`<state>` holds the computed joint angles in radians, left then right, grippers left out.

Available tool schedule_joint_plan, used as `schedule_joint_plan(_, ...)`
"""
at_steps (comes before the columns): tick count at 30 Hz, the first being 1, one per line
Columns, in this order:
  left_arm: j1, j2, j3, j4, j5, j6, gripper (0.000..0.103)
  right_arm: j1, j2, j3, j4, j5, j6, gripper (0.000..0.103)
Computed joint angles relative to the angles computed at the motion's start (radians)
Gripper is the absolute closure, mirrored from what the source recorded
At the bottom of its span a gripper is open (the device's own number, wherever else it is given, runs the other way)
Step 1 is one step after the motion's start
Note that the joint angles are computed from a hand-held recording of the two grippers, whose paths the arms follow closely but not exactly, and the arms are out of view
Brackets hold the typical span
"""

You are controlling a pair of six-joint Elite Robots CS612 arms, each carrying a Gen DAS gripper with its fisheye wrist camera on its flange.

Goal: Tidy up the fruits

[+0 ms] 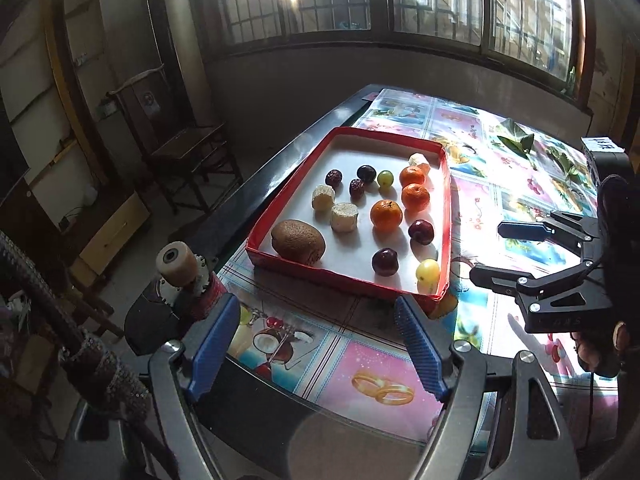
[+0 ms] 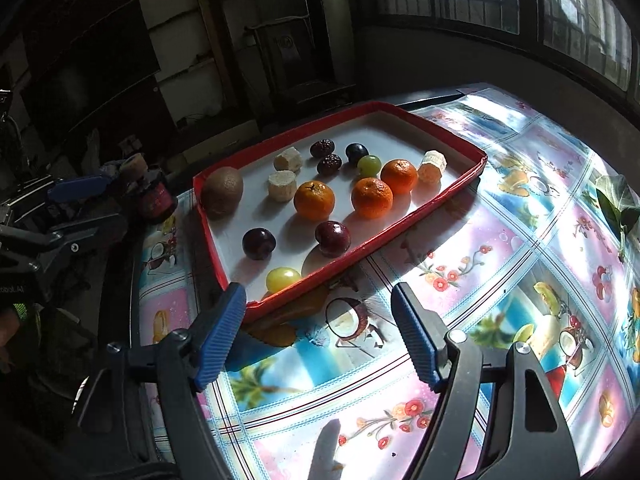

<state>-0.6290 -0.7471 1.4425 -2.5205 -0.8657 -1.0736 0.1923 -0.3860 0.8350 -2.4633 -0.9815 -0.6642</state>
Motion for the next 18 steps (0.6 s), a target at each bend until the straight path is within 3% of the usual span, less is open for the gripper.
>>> schedule_joint_plan(8,-0.016,-0.02,0.039,-0.023,0.031,-0.023,0.023,0.008,-0.022,0.039,-0.02,-0.022,-0.116,0.024)
schedule_joint_plan(18,-0.023,-0.036,0.064,-0.02,0.046,-0.044,0.023,0.018,-0.031,0.039,0.042,-0.018,-0.229,0.024)
